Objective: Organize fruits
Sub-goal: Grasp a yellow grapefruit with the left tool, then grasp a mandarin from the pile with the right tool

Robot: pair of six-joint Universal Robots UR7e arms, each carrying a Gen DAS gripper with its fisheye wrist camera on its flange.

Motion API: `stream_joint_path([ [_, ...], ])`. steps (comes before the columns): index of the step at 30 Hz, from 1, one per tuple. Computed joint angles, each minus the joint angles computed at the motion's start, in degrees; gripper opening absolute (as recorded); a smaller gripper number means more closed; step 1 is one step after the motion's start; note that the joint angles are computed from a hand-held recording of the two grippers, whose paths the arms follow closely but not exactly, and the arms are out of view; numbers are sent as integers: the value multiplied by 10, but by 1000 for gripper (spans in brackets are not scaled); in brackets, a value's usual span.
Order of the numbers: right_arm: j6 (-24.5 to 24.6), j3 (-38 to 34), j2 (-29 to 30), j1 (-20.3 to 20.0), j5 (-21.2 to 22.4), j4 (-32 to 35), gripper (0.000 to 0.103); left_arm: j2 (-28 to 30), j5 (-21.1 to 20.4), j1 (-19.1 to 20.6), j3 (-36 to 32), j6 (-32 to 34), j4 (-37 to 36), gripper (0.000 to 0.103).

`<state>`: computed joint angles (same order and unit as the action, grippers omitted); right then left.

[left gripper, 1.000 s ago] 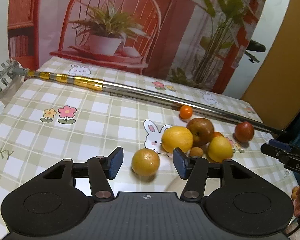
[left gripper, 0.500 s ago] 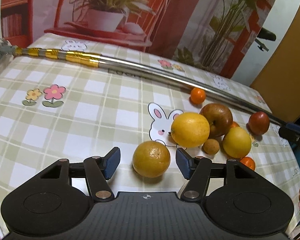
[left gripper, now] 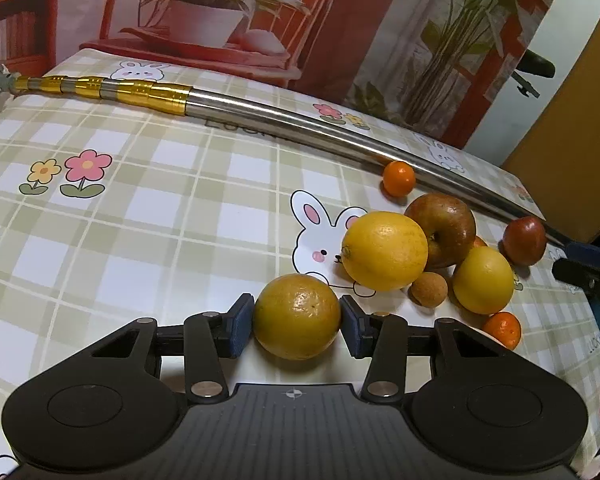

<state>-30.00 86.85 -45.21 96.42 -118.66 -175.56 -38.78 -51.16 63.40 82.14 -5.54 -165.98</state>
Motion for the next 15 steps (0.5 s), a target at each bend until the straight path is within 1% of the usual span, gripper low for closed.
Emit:
stream_joint_path([
  [2,-8,-2,4,0,-4,-15,72,1,10,-3,1,5,-2,49],
  [4,-10,-2,6,0,-5,-26,72,0,20,-7,5,10,-7,49],
  [8,-1,10,1,-6,10,-44,72,-9,19,-11,23,18,-30,49],
  [11,4,17,3,-8,8,-65,72,-17,21,-17,36,27,-45,49],
  [13,12,24,0,-12,21,-69,72,-21,22,-21,44,33,-57,49],
  [15,9,30,1,-14,32,-80,72,-23,23,-25,50,38,-66,49],
])
